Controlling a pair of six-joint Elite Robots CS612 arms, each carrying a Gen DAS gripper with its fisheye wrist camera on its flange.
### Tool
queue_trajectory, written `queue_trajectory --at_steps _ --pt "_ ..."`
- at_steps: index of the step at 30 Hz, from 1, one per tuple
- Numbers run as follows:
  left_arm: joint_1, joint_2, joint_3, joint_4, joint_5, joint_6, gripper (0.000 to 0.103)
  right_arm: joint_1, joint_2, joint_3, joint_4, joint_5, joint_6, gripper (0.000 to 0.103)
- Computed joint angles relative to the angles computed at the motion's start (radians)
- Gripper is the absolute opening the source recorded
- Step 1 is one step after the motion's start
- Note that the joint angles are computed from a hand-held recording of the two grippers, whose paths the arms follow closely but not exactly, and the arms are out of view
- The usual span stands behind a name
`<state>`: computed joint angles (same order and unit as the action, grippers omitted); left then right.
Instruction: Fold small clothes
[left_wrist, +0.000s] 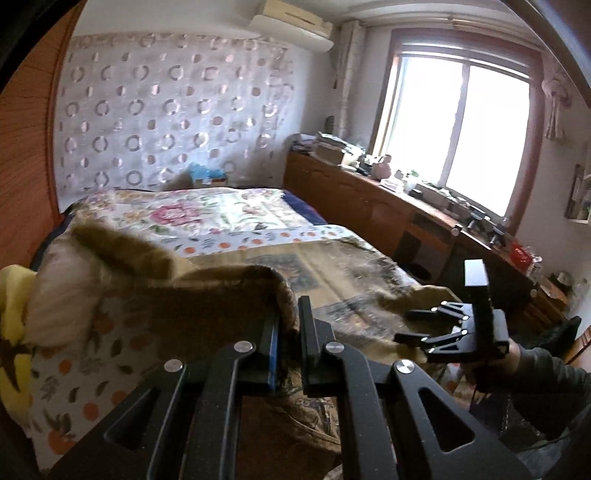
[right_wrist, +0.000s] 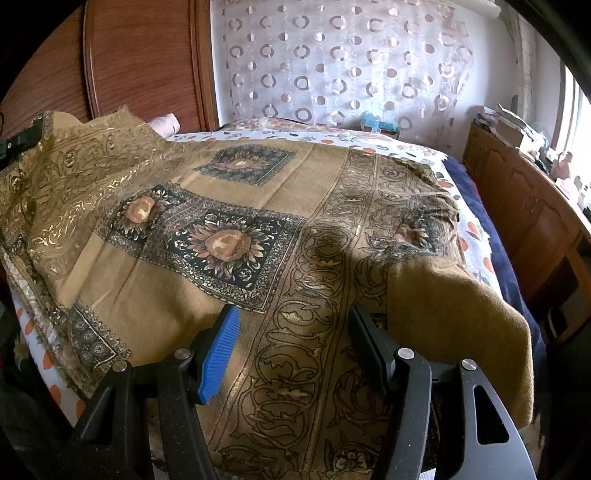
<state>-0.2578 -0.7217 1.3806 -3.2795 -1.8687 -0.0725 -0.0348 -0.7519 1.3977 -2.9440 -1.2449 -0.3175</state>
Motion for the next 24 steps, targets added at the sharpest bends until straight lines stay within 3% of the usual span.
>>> queue_trajectory --at_steps 2,5,12,16,24 --pt "-0.005 0.009 -0.023 0.01 -0.013 -0.004 0.009 -0.001 -0.004 0.007 -0.026 -0.027 0.032 0.063" --pt "-0.012 0.029 -0.07 0.037 -0.056 0.0 0.009 -0.016 -0.017 0.025 -0.044 -0.006 0.052 0.063" --pt "-0.051 0.069 -0.195 0.143 -0.113 0.057 0.009 -0.033 -0.062 0.093 -0.172 -0.044 0.046 0.063" --pt "-0.071 0.069 -0.225 0.167 -0.139 0.088 0.009 -0.031 -0.082 0.131 -0.232 -0.087 0.037 0.063" --pt "-0.102 0.054 -0.238 0.212 -0.168 0.145 0.009 -0.047 -0.085 0.154 -0.263 -0.104 0.11 0.063"
